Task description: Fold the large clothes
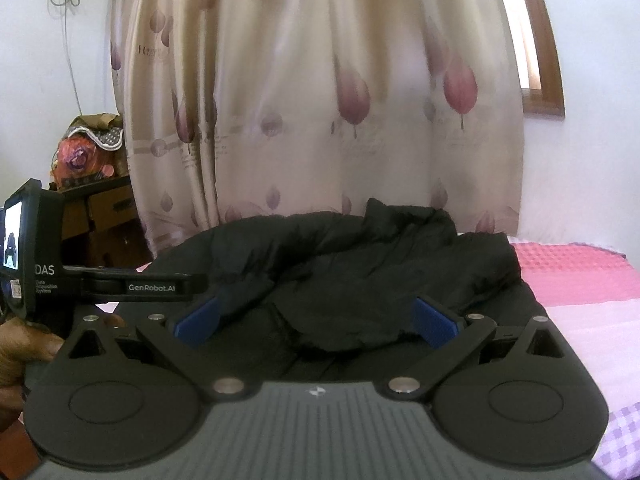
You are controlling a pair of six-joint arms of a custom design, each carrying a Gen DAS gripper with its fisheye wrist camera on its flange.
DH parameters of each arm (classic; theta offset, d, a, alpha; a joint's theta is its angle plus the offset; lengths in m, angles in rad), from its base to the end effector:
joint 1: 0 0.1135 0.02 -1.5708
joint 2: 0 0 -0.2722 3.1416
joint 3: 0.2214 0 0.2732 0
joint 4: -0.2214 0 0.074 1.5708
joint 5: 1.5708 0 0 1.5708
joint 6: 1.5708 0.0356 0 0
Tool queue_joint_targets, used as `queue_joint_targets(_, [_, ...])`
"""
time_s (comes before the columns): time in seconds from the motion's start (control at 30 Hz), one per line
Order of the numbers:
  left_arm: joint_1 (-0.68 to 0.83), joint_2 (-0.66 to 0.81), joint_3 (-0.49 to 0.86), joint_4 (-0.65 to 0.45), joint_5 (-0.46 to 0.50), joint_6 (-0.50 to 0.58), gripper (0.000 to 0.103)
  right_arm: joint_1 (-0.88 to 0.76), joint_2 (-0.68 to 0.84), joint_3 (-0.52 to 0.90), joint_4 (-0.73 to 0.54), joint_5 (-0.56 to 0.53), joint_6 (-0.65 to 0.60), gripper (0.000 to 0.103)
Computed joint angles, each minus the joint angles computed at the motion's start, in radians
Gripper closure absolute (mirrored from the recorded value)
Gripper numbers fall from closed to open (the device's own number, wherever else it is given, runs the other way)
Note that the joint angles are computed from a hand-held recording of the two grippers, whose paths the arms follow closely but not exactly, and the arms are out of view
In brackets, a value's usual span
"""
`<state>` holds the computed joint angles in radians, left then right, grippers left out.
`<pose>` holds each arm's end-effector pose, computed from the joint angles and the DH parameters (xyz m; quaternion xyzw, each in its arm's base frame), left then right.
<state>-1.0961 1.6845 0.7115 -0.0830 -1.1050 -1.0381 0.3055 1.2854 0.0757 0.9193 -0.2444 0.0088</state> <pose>0.1630 -0.2477 0.1191 -0.1097 0.8267 0.0552 0.5491 0.1859 0.0677 0.1155 -0.1897 0.7765 0.1893 0.5703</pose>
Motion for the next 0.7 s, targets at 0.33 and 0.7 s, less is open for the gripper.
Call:
queue_joint_targets(0.33, [0.008,0.003,-0.002,-0.018,0.010,-0.011,0.000,0.019,0.002,0.010,-0.023,0.007,0.007,0.000])
queue_joint_targets(0.7, [0.022,0.004,-0.011,-0.030,0.032,-0.018,0.000,0.031,0.021,0.020,-0.035,0.007,0.017,0.000])
